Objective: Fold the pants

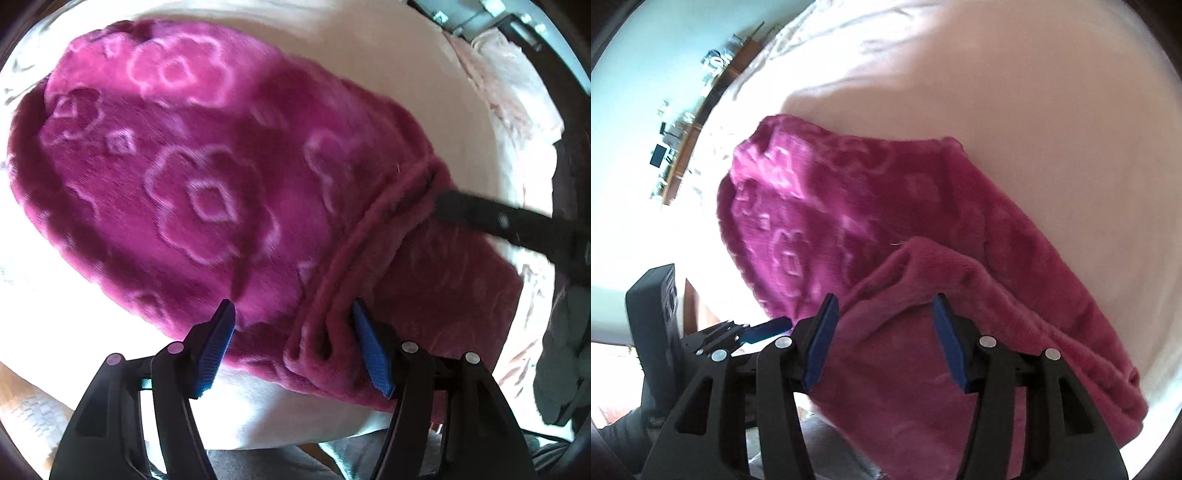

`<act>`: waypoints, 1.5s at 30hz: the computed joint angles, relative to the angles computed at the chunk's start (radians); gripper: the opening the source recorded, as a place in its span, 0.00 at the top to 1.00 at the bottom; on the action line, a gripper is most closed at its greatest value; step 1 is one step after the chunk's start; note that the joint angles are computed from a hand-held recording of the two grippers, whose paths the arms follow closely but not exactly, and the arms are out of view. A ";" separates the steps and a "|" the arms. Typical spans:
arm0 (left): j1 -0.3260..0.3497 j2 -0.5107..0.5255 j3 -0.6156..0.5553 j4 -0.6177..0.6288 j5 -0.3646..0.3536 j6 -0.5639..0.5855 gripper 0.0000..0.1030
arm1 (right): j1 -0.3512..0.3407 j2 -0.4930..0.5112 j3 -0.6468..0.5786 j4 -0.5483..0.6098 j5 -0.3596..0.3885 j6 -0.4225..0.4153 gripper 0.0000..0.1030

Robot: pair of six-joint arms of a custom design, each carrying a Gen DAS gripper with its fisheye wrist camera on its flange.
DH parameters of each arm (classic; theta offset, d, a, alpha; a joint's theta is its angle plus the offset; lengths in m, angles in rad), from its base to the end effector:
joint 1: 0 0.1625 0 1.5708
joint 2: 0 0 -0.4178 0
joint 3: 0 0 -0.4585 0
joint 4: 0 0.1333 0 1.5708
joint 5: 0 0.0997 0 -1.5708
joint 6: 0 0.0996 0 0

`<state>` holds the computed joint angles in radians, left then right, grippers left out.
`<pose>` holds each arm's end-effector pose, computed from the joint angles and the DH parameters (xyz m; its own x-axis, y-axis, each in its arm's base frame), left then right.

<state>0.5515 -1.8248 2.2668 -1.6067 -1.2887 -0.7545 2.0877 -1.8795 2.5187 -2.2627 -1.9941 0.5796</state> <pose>-0.2250 -0.3275 0.2435 -0.8344 0.3084 -0.4569 0.2896 0.9505 0.1127 0.2510 -0.2546 0.2016 -0.9424 0.1142 0.3144 0.0271 0.9628 -0.2687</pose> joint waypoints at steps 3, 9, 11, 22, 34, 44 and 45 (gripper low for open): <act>0.042 -0.010 -0.036 -0.001 0.032 0.013 0.37 | 0.007 0.043 -0.012 -0.029 0.001 0.011 0.47; 0.108 -0.025 -0.104 0.035 0.127 0.041 0.37 | -0.020 0.189 -0.046 -0.096 -0.044 0.011 0.47; 0.137 -0.024 -0.129 0.049 0.158 0.049 0.37 | -0.029 0.220 -0.054 -0.102 -0.057 0.011 0.47; 0.336 -0.040 -0.258 0.028 0.252 0.029 0.35 | -0.043 0.351 -0.086 -0.119 -0.111 0.026 0.35; 0.490 0.089 -0.345 -0.131 0.228 0.189 0.35 | 0.020 0.454 -0.146 -0.066 -0.188 0.103 0.24; 0.573 0.138 -0.347 -0.204 0.150 0.235 0.32 | 0.060 0.441 -0.159 0.000 -0.222 0.201 0.27; 0.572 0.140 -0.346 -0.206 0.150 0.233 0.32 | 0.069 0.448 -0.168 0.011 -0.226 0.216 0.27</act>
<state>1.1234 -1.6843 1.9205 -1.8126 -1.1388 -0.5218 2.1565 -1.4311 2.3504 -2.2512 -2.2198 0.7953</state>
